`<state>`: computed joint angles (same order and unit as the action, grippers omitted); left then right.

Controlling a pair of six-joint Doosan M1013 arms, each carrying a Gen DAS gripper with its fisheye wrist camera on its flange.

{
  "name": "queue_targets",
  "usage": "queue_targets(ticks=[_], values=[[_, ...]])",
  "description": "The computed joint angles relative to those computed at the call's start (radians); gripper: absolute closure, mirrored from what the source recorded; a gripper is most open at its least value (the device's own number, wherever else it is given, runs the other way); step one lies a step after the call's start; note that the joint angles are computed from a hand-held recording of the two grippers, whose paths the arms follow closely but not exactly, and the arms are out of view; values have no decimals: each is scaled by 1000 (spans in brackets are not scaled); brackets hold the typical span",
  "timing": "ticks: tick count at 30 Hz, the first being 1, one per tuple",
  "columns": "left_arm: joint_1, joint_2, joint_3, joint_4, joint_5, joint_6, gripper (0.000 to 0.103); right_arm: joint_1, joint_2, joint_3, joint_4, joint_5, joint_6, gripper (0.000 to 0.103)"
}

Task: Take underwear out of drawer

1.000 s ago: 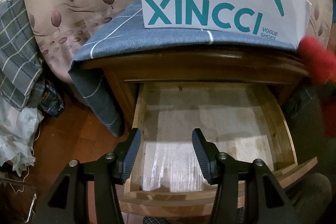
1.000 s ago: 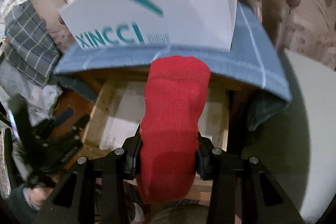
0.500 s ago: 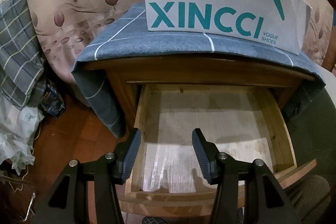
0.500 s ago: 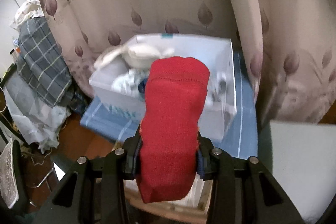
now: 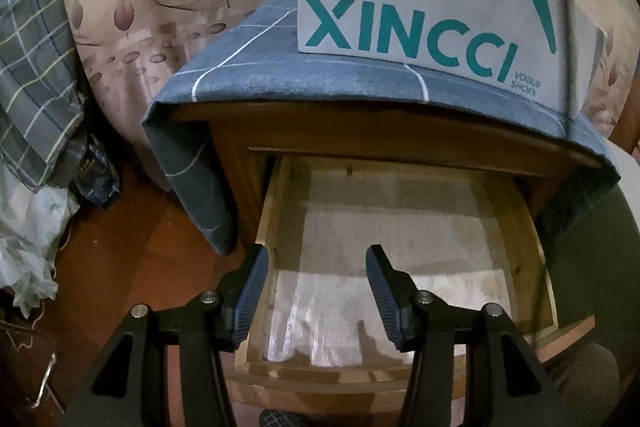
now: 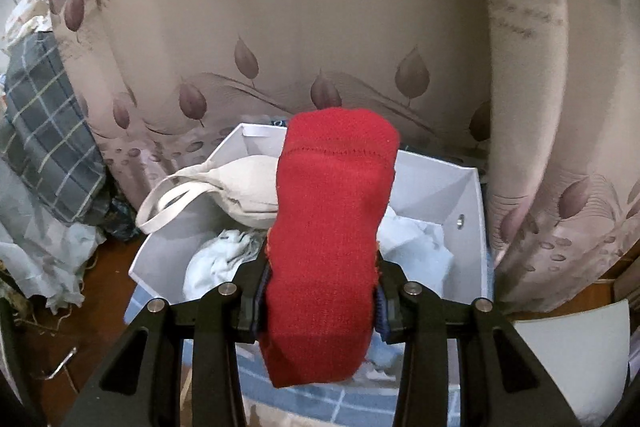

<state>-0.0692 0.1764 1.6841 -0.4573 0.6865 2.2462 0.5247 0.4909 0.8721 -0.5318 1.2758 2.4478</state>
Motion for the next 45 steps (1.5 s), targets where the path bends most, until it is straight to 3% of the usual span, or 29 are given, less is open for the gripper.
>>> queue_targets(ticks=[8, 19, 22, 24, 35, 41, 45], values=[[6, 13, -13, -6, 22, -8, 51, -26, 70, -54, 30, 71, -29, 62], [8, 17, -15, -8, 30, -14, 51, -26, 98, -60, -6, 119, -60, 57], [4, 17, -15, 7, 26, -32, 51, -16, 96, -57, -52, 120, -46, 41], [4, 16, -14, 12, 23, -43, 51, -10, 84, -44, -72, 100, -28, 24], [-5, 13, -11, 75, -4, -97, 51, 46, -13, 30, -134, 36, 33, 13], [-17, 5, 0, 117, -25, -121, 51, 108, -102, 154, -190, -30, 140, 4], [-24, -10, 15, 133, -50, -120, 51, 138, -142, 238, -205, -47, 207, 4]])
